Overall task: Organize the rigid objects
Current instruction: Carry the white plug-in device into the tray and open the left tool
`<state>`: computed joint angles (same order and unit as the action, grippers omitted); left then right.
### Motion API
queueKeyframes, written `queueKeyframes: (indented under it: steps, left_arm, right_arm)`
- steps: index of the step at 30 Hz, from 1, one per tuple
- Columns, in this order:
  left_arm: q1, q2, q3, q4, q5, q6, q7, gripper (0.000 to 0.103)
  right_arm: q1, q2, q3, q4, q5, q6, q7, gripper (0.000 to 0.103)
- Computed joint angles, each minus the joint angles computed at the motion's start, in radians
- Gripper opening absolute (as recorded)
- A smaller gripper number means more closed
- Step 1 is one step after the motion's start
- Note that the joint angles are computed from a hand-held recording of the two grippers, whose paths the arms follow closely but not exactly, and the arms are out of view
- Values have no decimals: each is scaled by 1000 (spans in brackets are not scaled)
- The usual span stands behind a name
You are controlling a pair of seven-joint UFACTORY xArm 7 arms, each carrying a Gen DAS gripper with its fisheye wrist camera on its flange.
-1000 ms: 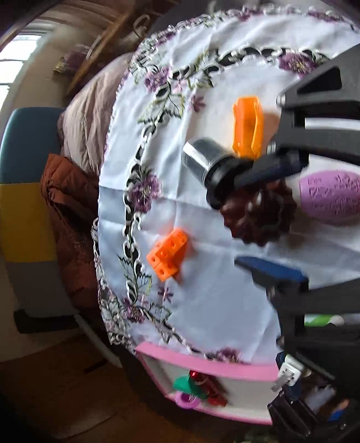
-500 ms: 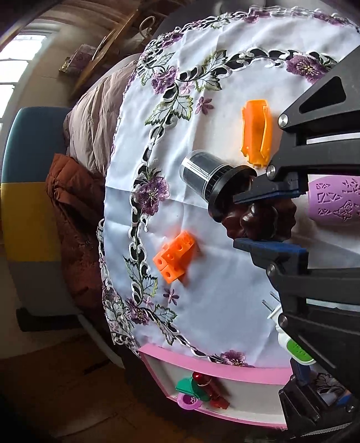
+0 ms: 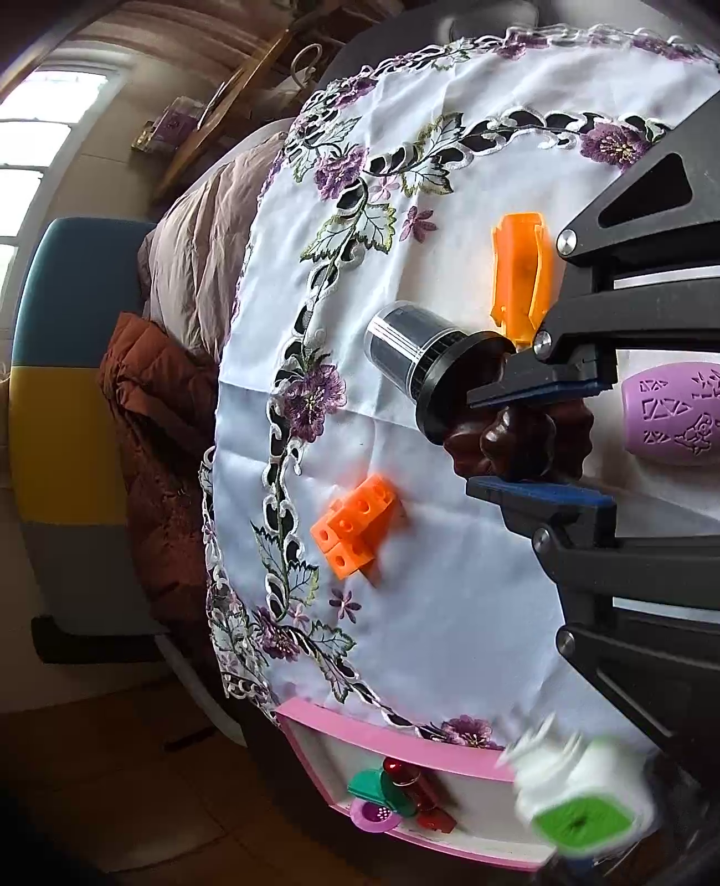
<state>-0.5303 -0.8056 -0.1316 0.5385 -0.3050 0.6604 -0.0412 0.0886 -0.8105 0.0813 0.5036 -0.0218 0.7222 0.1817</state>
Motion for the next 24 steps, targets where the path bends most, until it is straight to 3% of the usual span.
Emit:
queueKeyframes:
  steps: [7, 13, 18, 24]
  left_arm:
    - [167, -176, 84, -58, 77, 100, -14, 53]
    - [336, -168, 132, -87, 157, 111, 1, 53]
    - [402, -121, 130, -111, 181, 100, -6, 53]
    - [414, -106, 127, -130, 188, 76, -10, 54]
  right_arm:
    - [-2, -2, 4, -3, -7, -1, 0, 24]
    - [-1, -1, 11, -3, -16, -3, 2, 25]
    - [0, -2, 11, -4, -19, -4, 2, 24]
    - [1, 2, 10, -5, -22, -11, -1, 25]
